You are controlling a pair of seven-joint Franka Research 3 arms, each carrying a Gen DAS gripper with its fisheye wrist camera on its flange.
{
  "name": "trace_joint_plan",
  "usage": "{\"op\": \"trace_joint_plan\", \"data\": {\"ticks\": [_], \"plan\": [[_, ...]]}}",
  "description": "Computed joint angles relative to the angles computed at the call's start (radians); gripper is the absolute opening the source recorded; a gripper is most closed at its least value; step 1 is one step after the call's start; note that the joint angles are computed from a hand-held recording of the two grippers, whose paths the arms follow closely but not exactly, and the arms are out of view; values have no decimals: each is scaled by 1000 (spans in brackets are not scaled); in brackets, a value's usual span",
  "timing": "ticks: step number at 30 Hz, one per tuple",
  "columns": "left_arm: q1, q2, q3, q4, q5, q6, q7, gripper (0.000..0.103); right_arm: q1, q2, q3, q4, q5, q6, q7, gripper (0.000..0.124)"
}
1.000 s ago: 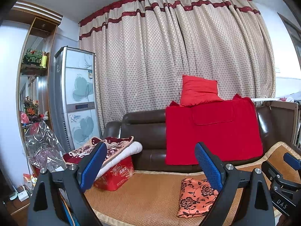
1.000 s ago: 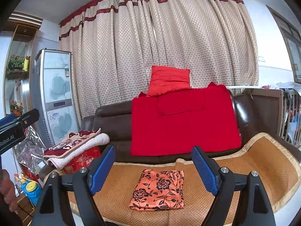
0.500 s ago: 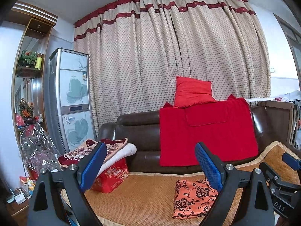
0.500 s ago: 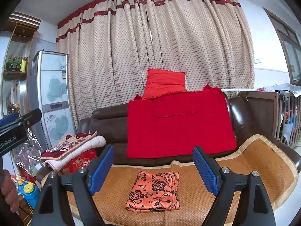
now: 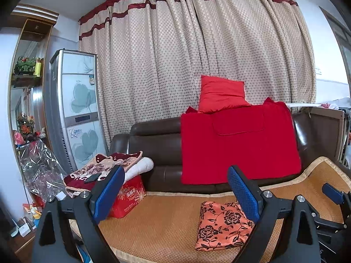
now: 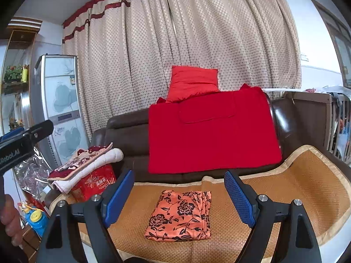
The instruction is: Fold small clothes
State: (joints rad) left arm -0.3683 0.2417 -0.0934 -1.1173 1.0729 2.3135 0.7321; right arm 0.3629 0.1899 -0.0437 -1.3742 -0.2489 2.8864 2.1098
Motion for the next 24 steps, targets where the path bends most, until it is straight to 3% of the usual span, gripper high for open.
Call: {"op": "trace_joint_plan", "data": {"ticks": [10,15,24], "plan": [[-33,114,29,144,-42,-29,77,95,-16,48,4,47,87,-22,-59,87],[-37,160,62,200,-82,-29,98,95,-15,130,11,156,137,-73,-109,87],[-35,340,117,455,-219,-50,195,95,11,273,-22,354,164,-177,-121,87]]}}
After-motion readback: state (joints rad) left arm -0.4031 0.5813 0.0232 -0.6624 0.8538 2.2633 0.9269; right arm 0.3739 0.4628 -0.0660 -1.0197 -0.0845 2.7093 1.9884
